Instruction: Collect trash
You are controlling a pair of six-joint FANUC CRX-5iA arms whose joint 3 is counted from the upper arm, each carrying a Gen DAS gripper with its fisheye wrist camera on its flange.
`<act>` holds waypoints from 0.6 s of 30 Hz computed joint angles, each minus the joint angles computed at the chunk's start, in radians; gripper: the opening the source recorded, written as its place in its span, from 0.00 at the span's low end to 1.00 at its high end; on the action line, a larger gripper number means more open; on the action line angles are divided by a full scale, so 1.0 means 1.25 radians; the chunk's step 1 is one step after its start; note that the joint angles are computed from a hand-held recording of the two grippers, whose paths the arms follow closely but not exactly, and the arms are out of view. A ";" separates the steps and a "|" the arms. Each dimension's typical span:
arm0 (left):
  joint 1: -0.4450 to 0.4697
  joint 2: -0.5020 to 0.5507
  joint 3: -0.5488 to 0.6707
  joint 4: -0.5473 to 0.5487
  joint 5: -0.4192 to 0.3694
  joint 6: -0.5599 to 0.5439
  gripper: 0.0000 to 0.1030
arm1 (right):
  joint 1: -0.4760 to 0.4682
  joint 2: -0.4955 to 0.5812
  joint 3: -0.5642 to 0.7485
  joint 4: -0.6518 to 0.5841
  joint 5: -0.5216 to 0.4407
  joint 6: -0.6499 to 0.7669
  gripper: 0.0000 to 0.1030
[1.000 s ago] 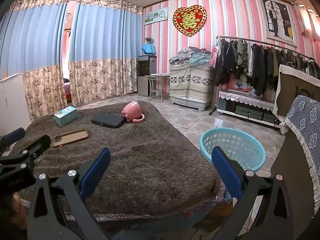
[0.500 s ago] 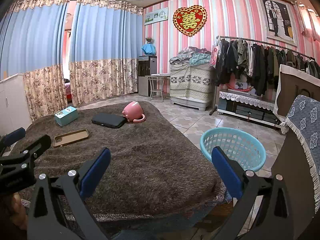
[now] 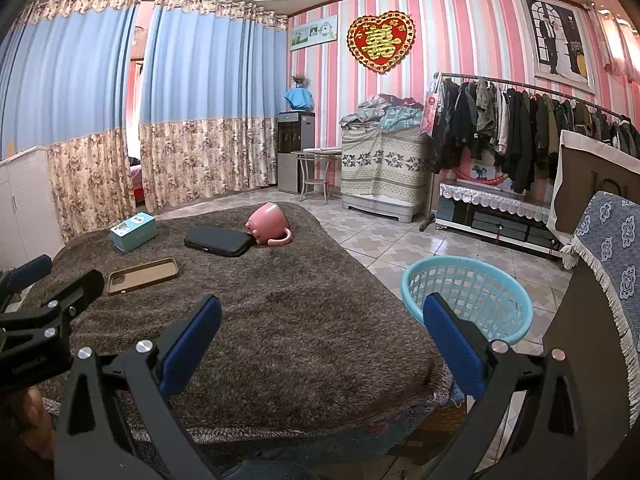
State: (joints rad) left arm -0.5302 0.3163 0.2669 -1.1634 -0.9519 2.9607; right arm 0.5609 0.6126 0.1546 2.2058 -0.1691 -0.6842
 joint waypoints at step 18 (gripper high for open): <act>0.001 0.000 -0.003 -0.002 0.002 0.004 0.95 | -0.001 0.001 0.001 0.005 0.001 -0.005 0.96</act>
State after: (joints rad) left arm -0.5296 0.3157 0.2630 -1.1665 -0.9490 2.9655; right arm 0.5594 0.6142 0.1558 2.2119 -0.1684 -0.6904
